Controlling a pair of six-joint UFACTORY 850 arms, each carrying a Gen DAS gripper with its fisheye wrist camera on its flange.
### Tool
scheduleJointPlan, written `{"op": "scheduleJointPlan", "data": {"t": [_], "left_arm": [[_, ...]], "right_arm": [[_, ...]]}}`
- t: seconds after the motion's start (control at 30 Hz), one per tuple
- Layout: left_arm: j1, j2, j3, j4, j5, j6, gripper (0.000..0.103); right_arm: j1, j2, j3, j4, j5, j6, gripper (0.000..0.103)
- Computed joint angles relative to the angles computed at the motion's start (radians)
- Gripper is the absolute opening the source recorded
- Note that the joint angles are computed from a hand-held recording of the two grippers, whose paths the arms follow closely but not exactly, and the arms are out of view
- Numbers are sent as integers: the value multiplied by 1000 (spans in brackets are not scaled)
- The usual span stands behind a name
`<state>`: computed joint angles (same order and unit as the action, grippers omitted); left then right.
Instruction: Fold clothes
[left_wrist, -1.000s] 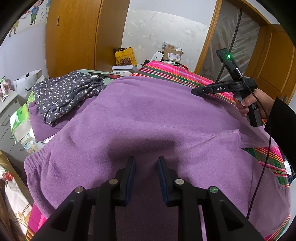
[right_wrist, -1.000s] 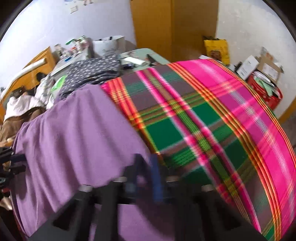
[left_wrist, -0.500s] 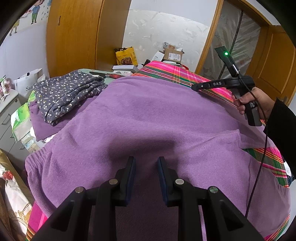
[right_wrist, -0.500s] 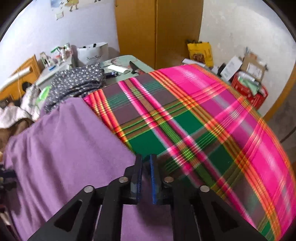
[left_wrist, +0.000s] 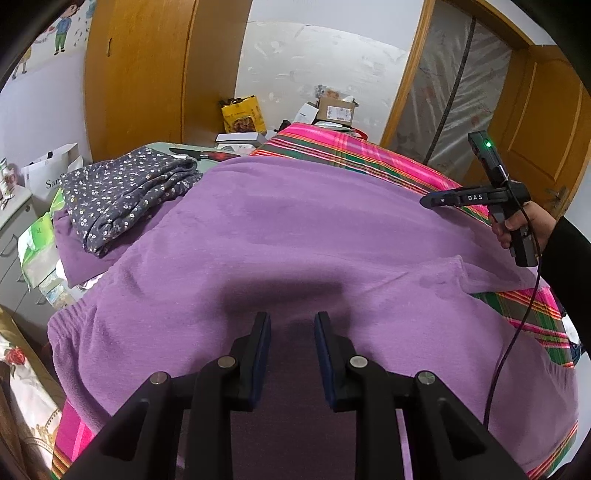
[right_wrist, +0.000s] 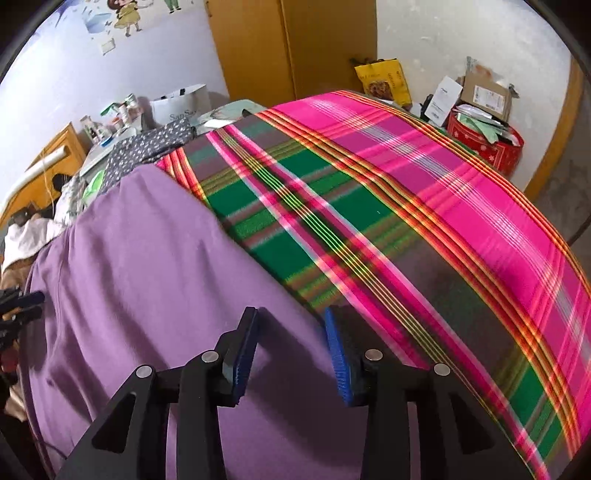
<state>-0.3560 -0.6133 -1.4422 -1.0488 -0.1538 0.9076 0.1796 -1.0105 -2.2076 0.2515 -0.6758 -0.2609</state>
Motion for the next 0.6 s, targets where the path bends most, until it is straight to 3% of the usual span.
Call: {"op": "scheduleJointPlan", "data": {"t": [0.17,0.23,0.3,0.5,0.6], "left_arm": [[-3,0,-1,42,3,-48,25],[-4,-1,-3,62,3,-68,25],[-5,-5,-8,77,0,-81,25],[-13,8,6,63,-3,-58,25],[-14,22,26,37,-9,-25,25]], "right_arm": [[-23,14,25,56,-7,-48,37],[-26,31,57,56,16,-45,28],[-16,38,68,-12,36,3,6],[7,42,73,-179,76,178,5],[21,106,160,-239,130,258,10]]}}
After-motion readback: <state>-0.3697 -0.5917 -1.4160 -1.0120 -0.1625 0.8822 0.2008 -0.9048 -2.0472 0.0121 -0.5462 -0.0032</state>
